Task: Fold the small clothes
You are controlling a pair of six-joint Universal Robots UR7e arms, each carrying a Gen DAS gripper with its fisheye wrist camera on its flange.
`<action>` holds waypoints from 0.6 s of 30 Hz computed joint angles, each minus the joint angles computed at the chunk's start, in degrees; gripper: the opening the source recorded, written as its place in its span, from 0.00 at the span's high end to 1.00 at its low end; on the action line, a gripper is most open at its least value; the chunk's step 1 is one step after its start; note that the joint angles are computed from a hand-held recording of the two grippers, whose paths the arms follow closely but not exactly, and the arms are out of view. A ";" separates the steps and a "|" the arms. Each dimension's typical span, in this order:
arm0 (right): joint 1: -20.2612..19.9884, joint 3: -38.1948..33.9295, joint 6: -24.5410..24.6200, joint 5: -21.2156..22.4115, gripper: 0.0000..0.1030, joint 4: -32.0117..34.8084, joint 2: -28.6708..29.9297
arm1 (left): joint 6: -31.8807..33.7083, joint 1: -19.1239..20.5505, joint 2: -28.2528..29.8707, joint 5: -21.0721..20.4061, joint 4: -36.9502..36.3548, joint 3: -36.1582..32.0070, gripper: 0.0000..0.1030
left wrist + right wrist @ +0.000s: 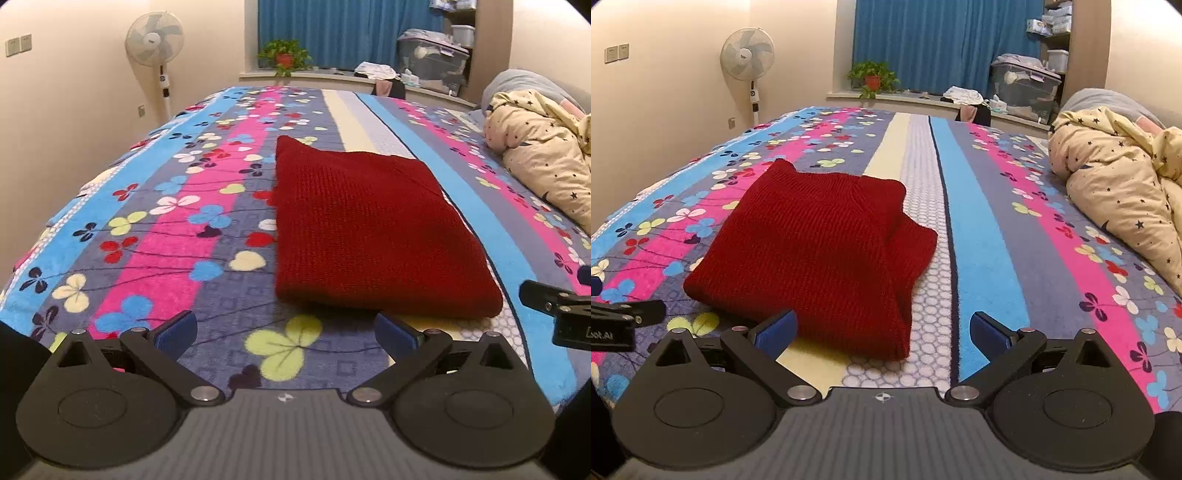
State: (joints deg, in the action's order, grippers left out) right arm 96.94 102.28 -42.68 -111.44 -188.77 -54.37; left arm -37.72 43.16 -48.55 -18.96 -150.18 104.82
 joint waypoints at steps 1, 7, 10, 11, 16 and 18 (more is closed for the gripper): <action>-0.03 -0.03 0.44 -0.16 0.04 0.20 -0.06 | -0.57 0.06 -0.02 -0.10 0.52 -0.14 0.01; -0.20 -0.37 2.30 -0.28 0.04 0.95 -0.10 | 0.28 0.12 0.41 -0.18 0.14 -0.59 0.01; -0.15 -0.20 2.08 -0.22 0.04 0.98 -0.09 | 0.33 0.06 0.47 0.02 0.00 -0.50 0.01; -0.13 -0.10 1.92 -0.14 0.04 0.92 -0.11 | 0.34 0.07 0.44 -0.04 0.02 -0.48 0.01; -0.11 -0.13 2.07 -0.37 0.04 1.12 -0.11 | 0.43 0.05 0.44 0.00 0.08 -0.48 0.01; -0.14 -0.22 2.20 -0.45 0.04 1.39 -0.17 | 0.47 0.04 0.33 -0.04 0.10 -0.34 0.01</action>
